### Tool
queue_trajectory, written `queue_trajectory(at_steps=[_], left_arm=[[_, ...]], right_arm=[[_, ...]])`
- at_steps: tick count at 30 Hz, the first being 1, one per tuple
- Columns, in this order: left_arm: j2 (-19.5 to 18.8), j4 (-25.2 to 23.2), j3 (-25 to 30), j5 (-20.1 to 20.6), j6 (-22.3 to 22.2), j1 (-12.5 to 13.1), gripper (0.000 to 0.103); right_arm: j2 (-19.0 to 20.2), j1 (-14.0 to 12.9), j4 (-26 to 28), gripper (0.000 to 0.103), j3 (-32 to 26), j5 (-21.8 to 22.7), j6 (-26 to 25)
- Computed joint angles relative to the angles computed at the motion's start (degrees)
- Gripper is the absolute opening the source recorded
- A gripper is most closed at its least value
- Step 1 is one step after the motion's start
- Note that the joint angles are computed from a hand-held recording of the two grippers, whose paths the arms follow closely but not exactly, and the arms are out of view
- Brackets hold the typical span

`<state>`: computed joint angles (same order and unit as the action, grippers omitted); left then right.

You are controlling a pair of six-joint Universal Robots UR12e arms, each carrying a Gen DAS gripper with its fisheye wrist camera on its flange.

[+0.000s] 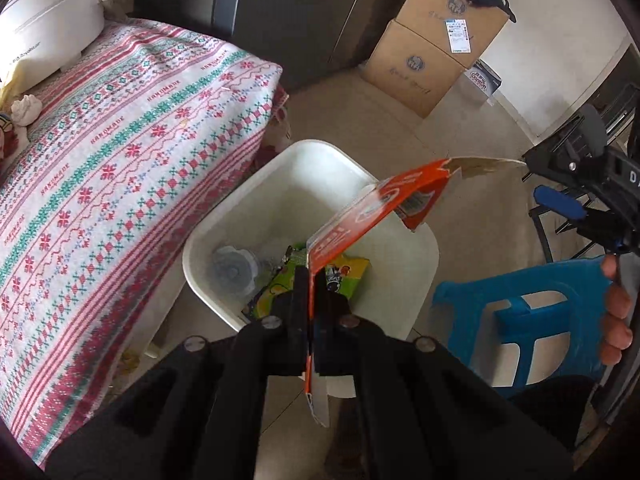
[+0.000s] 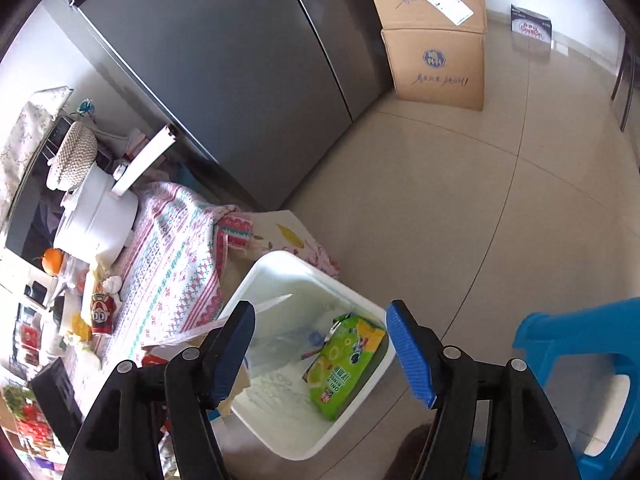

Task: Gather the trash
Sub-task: 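Lower the milk carton into the white bin and open the left gripper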

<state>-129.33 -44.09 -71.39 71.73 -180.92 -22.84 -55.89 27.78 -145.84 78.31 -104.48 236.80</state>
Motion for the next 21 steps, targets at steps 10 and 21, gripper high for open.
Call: queue_trajectory(at_steps=[10,21], left_arm=[[-3.1,-2.7,2.9,3.3,1.3,-1.8,0.003],[-1.8,0.0,2.2,4.4,1.7,-1.2,0.049]], right_arm=[[-0.9,-0.3,-1.7,0.070,1.3,0.3,-2.0],[-0.4,-0.1,-0.9,0.071,0.6,0.7,-3.3]])
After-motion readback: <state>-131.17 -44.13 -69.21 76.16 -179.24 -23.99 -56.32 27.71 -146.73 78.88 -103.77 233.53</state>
